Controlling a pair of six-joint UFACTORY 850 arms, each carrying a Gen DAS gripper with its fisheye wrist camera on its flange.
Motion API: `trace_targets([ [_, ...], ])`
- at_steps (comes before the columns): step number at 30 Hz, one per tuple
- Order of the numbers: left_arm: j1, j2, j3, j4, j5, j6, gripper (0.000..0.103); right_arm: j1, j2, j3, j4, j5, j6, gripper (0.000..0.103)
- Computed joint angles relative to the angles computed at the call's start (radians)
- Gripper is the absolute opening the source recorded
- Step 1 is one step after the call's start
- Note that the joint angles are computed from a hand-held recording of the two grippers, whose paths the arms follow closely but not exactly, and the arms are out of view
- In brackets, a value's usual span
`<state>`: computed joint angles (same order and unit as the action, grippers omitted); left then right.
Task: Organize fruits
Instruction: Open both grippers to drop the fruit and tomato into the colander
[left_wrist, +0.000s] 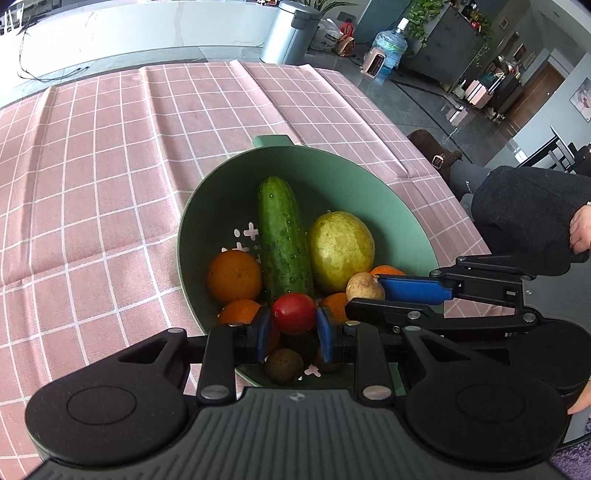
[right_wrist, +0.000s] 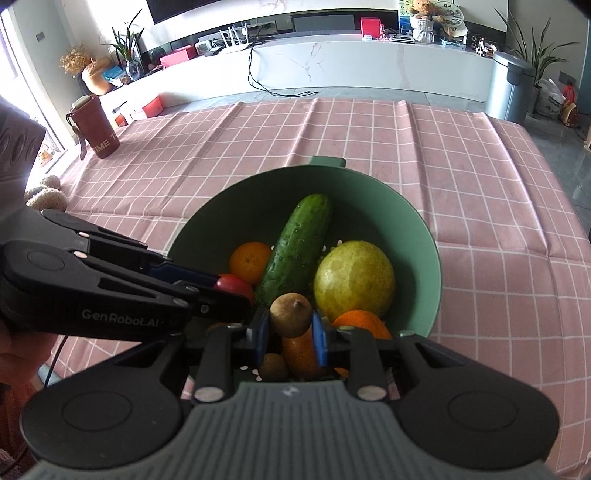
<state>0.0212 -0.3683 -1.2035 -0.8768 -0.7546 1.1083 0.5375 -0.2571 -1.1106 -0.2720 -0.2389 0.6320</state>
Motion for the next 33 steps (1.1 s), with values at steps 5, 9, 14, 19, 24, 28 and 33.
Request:
trace_targets([
  [5,0.004,-0.011,-0.013,-0.004,-0.022,-0.008,0.031,-0.005,-0.019,-0.018,0.015,-0.015,-0.027,0.021],
  [9,0.003,-0.013,-0.019,0.007,-0.027,-0.029,0.034,-0.003,-0.016,-0.014,-0.016,-0.007,0.001,0.021],
  [14,0.006,0.000,-0.010,-0.005,-0.014,-0.031,0.041,0.001,-0.009,-0.010,-0.078,-0.008,0.066,0.022],
  [19,0.027,0.050,0.024,-0.048,-0.014,0.004,0.043,0.019,0.012,-0.002,-0.181,-0.024,0.178,0.033],
  [24,0.047,0.164,0.105,-0.106,0.075,0.109,0.047,0.057,0.053,0.009,-0.376,-0.052,0.408,0.035],
  [28,0.065,0.293,0.207,-0.216,0.185,0.287,0.055,0.094,0.102,0.026,-0.594,-0.082,0.704,0.047],
  [33,0.108,0.415,0.313,-0.407,0.241,0.507,0.062,0.160,0.160,0.055,-0.860,-0.154,1.057,0.052],
])
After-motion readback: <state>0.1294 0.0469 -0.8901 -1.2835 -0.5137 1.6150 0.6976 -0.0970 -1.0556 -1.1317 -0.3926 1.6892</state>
